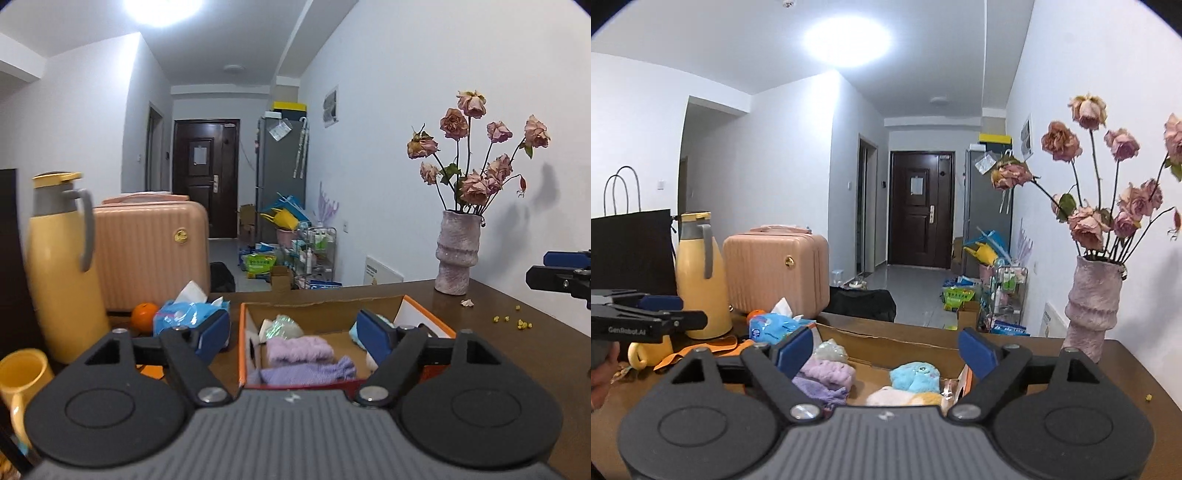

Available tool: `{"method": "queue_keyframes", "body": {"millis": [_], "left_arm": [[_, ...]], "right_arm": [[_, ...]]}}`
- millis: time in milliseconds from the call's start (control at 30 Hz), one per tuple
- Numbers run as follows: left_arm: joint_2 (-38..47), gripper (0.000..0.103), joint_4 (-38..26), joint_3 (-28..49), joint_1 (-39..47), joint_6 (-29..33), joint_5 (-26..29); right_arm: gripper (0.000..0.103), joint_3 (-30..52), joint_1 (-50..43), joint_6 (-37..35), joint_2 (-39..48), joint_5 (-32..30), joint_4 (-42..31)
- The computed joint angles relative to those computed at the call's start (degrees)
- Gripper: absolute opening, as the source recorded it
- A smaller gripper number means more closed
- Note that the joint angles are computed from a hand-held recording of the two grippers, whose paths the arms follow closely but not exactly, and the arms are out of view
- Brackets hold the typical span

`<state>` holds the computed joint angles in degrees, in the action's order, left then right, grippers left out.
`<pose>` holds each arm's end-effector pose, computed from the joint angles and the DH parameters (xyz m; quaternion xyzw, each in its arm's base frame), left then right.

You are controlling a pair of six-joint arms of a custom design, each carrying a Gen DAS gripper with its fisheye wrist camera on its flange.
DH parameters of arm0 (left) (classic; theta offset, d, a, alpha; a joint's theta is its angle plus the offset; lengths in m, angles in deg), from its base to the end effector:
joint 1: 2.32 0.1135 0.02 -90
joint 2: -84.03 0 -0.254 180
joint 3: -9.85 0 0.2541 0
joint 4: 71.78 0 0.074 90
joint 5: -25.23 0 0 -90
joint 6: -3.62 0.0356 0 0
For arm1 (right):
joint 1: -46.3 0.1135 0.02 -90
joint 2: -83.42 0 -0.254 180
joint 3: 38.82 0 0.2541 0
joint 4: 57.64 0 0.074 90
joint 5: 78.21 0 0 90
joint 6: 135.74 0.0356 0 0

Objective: Organize soft objects
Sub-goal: 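Withdraw both grippers toward the blue milk carton, then close both grippers on the blue milk carton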

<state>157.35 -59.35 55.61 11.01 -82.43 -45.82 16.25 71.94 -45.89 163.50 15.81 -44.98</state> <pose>0.2715 0.0525 0.2111 0.0357 0.7888 -0.0392 0.6124 0.2837 0.1334 0.2329 -0.1523 0.7639 0.1116 0.6171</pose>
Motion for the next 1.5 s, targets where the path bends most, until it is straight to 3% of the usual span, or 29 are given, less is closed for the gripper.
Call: {"method": "queue_keyframes", "body": {"millis": [233, 333, 467, 767, 1067, 1100, 1167, 1233, 1300, 1500], "left_arm": [[-9.88, 0.087, 2.23, -15.57, 6.84, 3.06, 11.55], [-11.05, 0.087, 0.58, -18.20, 7.06, 4.76, 13.13], [-10.08, 0.087, -0.07, -18.32, 5.44, 4.58, 11.61], [-4.70, 0.087, -0.76, -15.16, 3.08, 4.34, 8.55], [9.90, 0.083, -8.27, -1.40, -1.95, 1.43, 2.51], [12.00, 0.078, -8.70, 0.76, -2.24, 1.33, 2.92], [16.65, 0.070, -9.99, 6.23, -3.11, 0.52, 4.10], [22.15, 0.063, -12.46, 12.91, -4.25, -1.04, 5.30], [26.94, 0.048, -16.21, 19.19, -5.51, -2.58, 5.93], [37.92, 0.038, -20.14, 31.27, -8.18, -3.83, 7.65]], "right_arm": [[0.091, -17.36, 7.04, 4.53, -5.13, 5.73, 10.86], [0.091, -21.25, 8.67, 8.44, -5.30, 5.20, 12.11], [0.091, -22.87, 10.38, 8.98, -4.89, 6.54, 11.45], [0.091, -22.22, 7.01, 10.03, -2.03, 3.19, 12.23], [0.089, -11.31, 1.54, 13.36, 8.97, -3.40, 6.31], [0.085, -8.76, 0.73, 13.96, 10.96, -4.79, 4.79], [0.061, -3.61, -0.99, 14.13, 15.07, -8.70, 2.42], [0.049, 1.52, -1.88, 14.53, 19.53, -10.80, 1.42], [0.049, 7.23, -2.29, 15.18, 24.33, -12.20, 0.29], [0.040, 23.79, -3.39, 22.14, 37.50, -17.34, -5.94]]}}
